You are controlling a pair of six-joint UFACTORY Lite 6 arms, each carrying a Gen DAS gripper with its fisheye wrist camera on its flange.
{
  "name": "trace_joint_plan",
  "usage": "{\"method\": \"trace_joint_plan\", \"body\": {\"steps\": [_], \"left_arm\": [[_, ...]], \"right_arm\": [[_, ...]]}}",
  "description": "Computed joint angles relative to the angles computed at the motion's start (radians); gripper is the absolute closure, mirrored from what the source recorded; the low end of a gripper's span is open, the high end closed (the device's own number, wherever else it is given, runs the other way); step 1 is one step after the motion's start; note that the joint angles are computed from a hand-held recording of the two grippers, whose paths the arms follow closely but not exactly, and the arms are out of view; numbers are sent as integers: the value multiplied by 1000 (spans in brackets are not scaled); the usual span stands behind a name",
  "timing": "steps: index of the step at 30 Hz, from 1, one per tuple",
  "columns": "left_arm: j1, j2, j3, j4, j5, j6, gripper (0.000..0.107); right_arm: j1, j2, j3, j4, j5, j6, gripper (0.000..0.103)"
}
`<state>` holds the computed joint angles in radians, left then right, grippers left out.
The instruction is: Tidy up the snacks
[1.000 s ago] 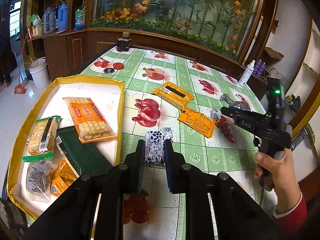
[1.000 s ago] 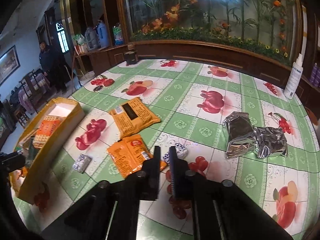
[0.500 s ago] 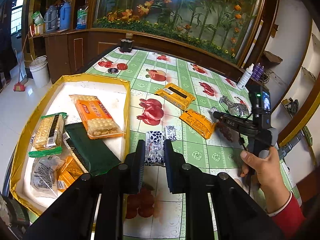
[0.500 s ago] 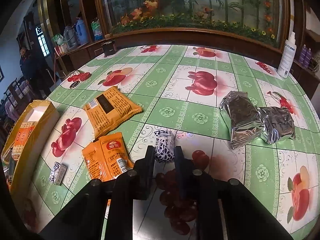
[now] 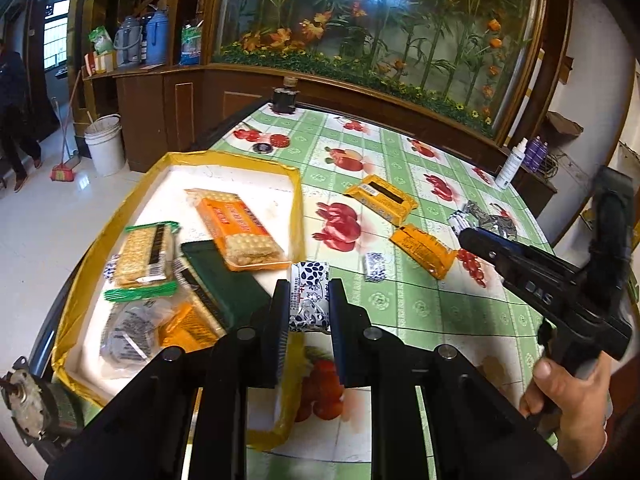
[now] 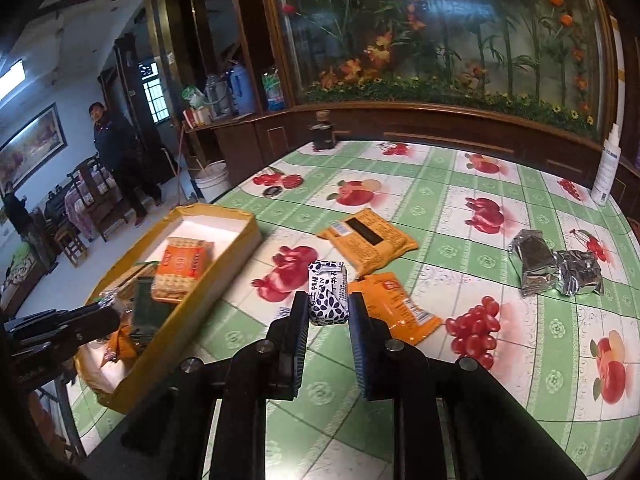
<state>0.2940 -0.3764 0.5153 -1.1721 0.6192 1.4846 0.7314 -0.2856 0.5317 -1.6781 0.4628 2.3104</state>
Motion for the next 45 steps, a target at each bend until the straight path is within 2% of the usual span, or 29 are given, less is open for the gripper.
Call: {"method": "trace_joint_plan", "body": {"steps": [8, 17, 29, 37, 42, 45], "left_arm": [[138, 34, 14, 17, -3, 56, 91], [229, 116, 54, -19, -35, 143, 91], [160, 337, 171, -86, -198, 196, 91], [153, 427, 238, -116, -228, 220, 91], [164, 462, 272, -95, -213, 193, 90], [160, 450, 261, -117, -227, 221, 89]], "right_arm": [[219, 113, 165, 73, 75, -53, 83], [285, 312, 362, 9, 29, -17, 83], [205, 571, 625, -55, -119, -27, 83], [151, 738, 805, 5, -198, -125, 83], [113, 796, 861, 64, -241, -193, 83], [103, 807, 868, 50, -252, -179, 80]]}}
